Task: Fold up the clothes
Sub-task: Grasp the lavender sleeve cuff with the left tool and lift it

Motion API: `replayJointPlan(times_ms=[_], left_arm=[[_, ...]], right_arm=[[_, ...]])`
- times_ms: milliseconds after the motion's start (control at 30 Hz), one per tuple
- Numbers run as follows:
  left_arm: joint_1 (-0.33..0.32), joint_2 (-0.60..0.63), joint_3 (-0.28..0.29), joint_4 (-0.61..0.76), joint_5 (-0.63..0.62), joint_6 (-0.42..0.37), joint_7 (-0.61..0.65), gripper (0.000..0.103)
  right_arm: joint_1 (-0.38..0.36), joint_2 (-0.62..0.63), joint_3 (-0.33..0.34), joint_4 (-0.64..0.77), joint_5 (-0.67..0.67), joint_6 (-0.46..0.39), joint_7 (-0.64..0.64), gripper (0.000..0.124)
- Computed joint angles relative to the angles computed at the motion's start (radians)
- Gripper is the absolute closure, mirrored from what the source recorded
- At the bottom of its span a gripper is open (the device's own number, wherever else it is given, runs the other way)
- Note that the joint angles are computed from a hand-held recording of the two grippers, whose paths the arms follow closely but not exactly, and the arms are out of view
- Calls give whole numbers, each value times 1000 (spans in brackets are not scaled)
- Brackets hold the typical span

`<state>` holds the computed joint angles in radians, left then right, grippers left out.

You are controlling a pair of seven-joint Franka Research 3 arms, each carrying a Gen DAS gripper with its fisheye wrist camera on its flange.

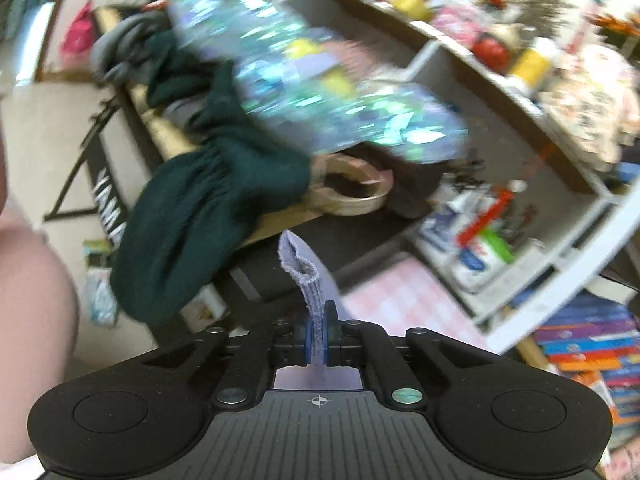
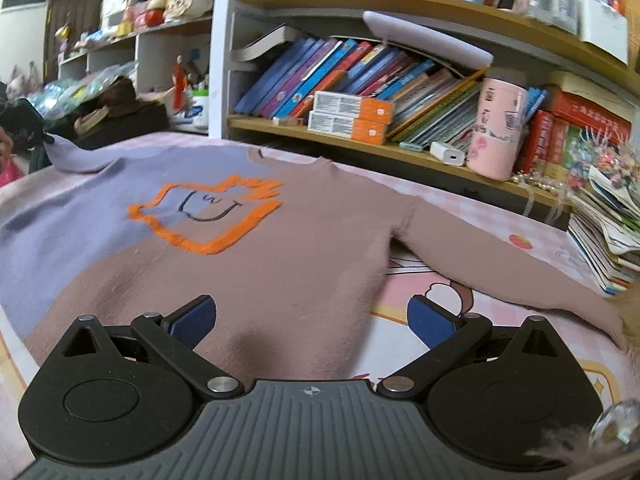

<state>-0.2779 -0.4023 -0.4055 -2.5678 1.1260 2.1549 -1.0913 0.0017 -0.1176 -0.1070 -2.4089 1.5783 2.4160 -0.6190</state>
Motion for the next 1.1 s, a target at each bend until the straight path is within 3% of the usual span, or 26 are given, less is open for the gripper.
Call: replayJointPlan(times_ms=[167,300,467,600,800,1100], left_arm=[[1,32,-5,102,82,25,114,100],[7,128,-13,242,205,61,167,100],[-29,333,11,477,372,115,213,100],[-86,520,49,676,455,157,251,100],[-153,748,116,948,456,259,333,100],[-254,998,193,1231,362,346,427,100]], right_arm=[[-7,-1,-7,-1,5,-27,-1,21],[-11,-7,-9,-6,17,-37,-9,21],[0,-6,5,-5,35,17,-14,21],[-11,0,-11,1,22,-31,12,21],[-27,19,-16,22,7,-62,81,21],[-36,14,-15,16,4,-86,63,21]])
